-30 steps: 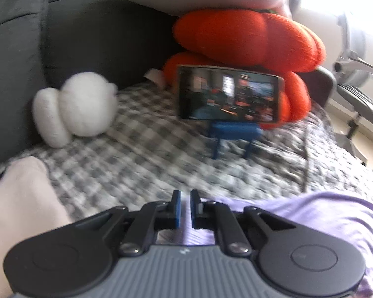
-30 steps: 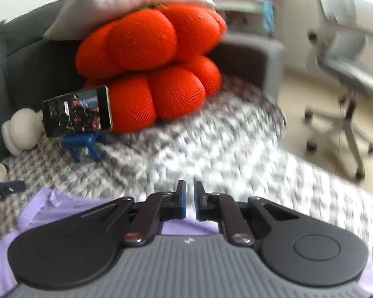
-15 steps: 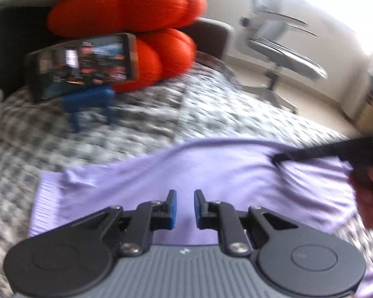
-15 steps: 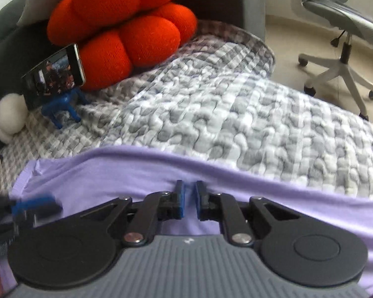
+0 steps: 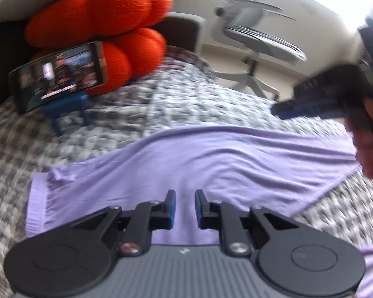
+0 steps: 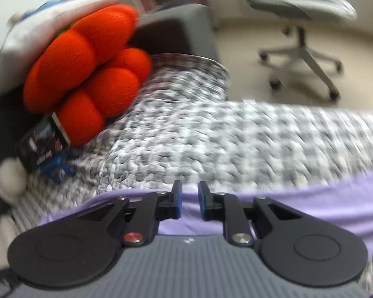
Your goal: Fold clothes
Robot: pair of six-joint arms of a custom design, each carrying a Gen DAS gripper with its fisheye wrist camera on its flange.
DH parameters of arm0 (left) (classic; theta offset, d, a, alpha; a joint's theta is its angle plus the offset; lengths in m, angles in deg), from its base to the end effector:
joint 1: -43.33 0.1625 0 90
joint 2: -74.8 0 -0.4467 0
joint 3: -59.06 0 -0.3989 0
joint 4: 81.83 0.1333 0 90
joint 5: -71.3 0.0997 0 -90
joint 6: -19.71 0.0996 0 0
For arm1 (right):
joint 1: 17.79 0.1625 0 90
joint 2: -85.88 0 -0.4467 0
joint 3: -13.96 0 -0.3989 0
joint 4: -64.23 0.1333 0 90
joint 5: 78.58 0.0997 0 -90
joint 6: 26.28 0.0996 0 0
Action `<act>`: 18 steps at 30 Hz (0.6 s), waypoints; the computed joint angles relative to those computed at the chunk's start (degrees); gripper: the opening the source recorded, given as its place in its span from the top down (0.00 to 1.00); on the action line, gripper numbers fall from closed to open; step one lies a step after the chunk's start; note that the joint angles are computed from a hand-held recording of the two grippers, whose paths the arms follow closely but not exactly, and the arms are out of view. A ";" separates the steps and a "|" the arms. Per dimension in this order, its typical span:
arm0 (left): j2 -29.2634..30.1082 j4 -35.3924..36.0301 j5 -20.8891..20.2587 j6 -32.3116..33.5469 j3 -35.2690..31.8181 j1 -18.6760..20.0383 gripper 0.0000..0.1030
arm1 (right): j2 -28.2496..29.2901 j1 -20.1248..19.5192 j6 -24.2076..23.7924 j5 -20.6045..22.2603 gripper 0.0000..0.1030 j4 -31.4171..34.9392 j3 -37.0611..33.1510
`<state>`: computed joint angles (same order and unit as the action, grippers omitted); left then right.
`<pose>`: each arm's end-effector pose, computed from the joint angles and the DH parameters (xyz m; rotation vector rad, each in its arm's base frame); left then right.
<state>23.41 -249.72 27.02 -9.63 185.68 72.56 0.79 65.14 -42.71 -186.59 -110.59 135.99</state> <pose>-0.3218 -0.4145 0.0610 0.6526 2.4096 -0.7858 0.0409 -0.5030 0.3783 0.0286 -2.5004 1.0038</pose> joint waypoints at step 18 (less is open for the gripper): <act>5.22 2.65 -0.44 4.87 -0.45 -3.15 0.96 | -4.50 -7.32 2.38 -0.47 0.71 -3.57 3.63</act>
